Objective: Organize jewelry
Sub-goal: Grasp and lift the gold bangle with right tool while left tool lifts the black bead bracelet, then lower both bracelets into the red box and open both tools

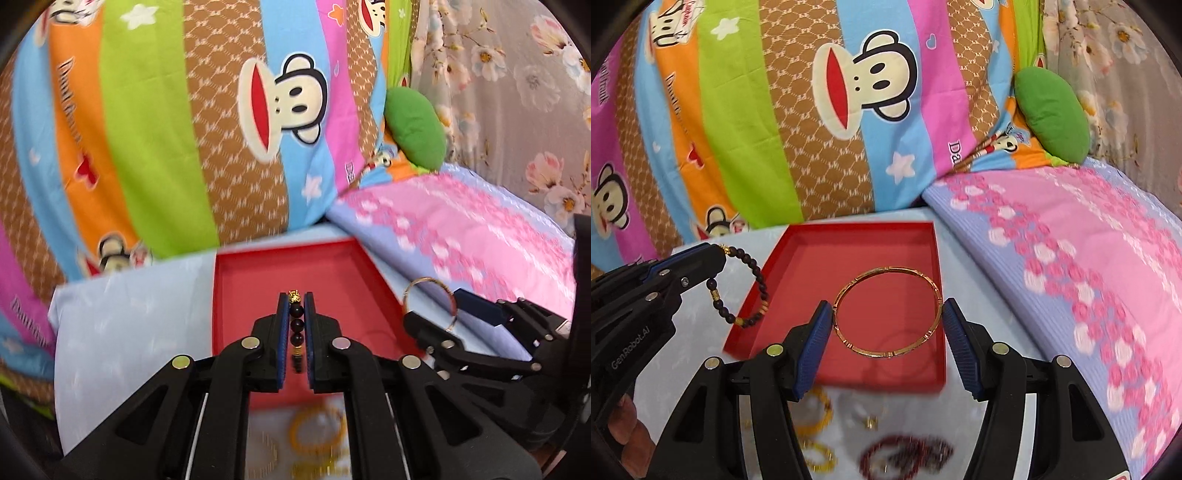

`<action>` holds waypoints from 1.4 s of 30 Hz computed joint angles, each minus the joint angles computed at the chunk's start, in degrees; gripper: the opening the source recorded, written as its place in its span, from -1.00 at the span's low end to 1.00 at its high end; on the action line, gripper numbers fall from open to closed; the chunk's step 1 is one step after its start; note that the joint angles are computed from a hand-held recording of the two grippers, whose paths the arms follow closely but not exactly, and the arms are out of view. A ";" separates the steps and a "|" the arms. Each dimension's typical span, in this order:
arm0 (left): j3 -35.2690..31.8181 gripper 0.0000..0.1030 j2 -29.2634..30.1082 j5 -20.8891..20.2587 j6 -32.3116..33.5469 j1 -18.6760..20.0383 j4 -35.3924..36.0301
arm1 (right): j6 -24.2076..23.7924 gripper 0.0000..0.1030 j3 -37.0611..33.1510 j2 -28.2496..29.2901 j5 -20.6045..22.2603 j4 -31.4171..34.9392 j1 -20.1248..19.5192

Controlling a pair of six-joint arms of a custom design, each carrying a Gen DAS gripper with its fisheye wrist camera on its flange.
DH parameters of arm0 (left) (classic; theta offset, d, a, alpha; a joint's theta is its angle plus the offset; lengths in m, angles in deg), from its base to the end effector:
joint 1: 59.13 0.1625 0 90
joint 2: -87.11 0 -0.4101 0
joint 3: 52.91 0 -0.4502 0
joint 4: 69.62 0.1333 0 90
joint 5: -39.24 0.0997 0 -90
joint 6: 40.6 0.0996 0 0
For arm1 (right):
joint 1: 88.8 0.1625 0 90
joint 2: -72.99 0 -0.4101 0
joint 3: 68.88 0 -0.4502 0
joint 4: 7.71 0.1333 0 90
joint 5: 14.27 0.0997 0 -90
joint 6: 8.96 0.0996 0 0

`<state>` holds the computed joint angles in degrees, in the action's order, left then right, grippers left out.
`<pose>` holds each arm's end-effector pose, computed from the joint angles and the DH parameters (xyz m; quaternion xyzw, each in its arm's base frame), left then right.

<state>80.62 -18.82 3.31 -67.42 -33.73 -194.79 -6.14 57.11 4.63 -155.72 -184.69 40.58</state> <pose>-0.2632 -0.3618 0.3035 0.2594 0.8506 -0.3657 0.2746 0.3661 -0.3587 0.1582 0.1689 -0.8620 0.3641 0.3096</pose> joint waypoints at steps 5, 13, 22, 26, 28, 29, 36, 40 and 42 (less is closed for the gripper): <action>-5.32 -0.85 10.32 -1.17 9.23 7.01 -12.84 | -5.23 0.15 -6.12 4.80 2.85 -1.22 -4.51; -10.34 -0.85 19.89 -2.56 15.25 15.24 -20.92 | -6.80 0.15 -12.51 10.53 6.59 2.13 -10.42; -12.26 -0.85 24.64 -3.09 17.71 19.54 -23.80 | -6.05 0.16 -16.13 14.34 7.64 4.52 -13.55; -12.58 -0.84 25.52 -3.09 17.34 20.76 -23.72 | -6.57 0.17 -17.02 15.50 6.95 4.31 -13.57; -12.45 -0.83 25.68 -3.06 17.21 21.09 -24.16 | -6.96 0.21 -17.17 15.75 6.72 3.92 -13.47; -12.27 -0.82 25.76 -2.77 17.36 21.11 -24.62 | -7.11 0.26 -17.12 15.81 6.56 3.55 -13.36; -11.46 -0.21 25.19 0.20 17.26 20.31 -26.29 | -7.16 0.35 -15.95 14.72 6.47 1.64 -13.08; -10.73 -0.21 23.94 0.75 16.80 19.36 -25.77 | -6.77 0.34 -14.70 13.38 6.39 0.88 -12.51; -9.62 -0.19 22.65 1.64 16.27 18.25 -25.22 | -6.16 0.35 -13.49 12.19 6.48 0.36 -11.90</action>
<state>71.00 3.83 4.94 -51.14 -15.48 -220.01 -12.30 43.62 16.82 -149.24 -184.33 28.68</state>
